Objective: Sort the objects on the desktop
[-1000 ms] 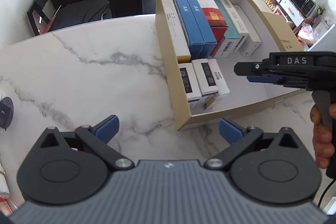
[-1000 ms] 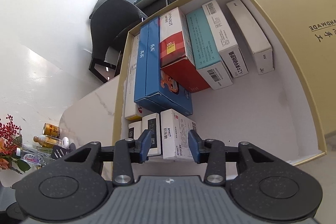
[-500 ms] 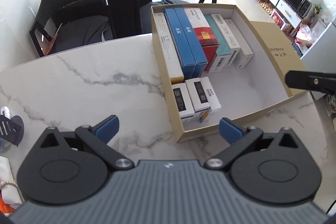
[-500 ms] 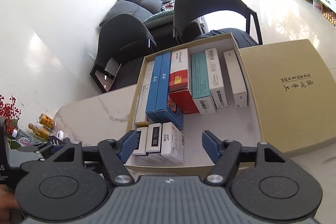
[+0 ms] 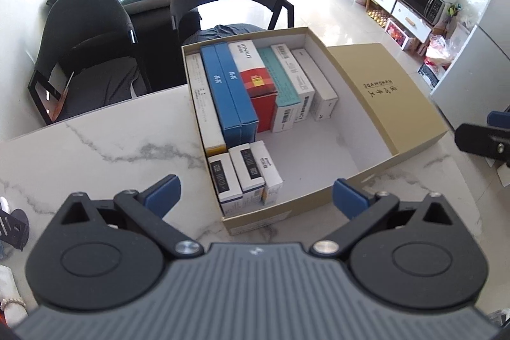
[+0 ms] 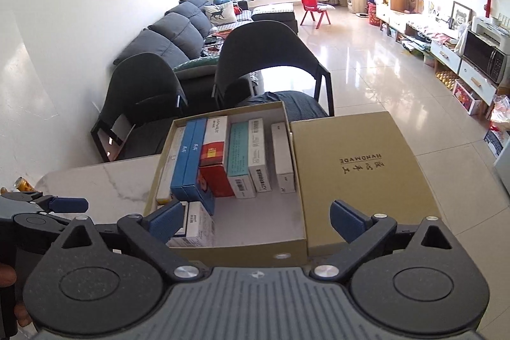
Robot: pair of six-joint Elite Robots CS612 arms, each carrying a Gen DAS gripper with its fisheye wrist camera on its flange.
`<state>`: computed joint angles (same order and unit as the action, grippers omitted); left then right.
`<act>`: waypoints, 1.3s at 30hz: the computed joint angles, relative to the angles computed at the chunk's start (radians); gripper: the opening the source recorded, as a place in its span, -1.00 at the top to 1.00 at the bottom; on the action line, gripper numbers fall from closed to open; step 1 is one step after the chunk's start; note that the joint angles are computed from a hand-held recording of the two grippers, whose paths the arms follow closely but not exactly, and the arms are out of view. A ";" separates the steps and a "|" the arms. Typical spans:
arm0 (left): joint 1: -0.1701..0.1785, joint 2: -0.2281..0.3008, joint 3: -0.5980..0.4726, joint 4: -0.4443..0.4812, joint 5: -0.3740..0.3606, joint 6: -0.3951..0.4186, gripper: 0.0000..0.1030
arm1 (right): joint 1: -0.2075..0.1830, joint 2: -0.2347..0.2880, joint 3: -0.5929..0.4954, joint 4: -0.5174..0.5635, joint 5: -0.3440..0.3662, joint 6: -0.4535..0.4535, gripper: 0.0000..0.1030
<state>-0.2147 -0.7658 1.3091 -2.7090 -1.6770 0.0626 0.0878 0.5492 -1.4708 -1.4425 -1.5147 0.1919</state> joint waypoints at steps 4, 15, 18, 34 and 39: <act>-0.009 -0.008 0.012 -0.011 -0.005 -0.014 -1.00 | -0.007 0.009 -0.022 0.018 -0.005 0.009 -0.93; -0.059 -0.036 0.044 -0.024 0.126 -0.169 -1.00 | -0.052 0.028 -0.040 -0.005 0.086 -0.009 -0.96; -0.085 -0.040 0.047 -0.011 0.182 -0.200 -1.00 | -0.075 0.036 -0.054 0.012 0.127 -0.037 -0.96; -0.206 -0.054 0.064 0.011 0.311 -0.340 -1.00 | -0.207 0.062 -0.118 0.121 0.267 -0.213 -0.97; -0.215 -0.051 0.055 0.026 0.296 -0.338 -1.00 | -0.223 0.062 -0.115 0.131 0.263 -0.190 -0.97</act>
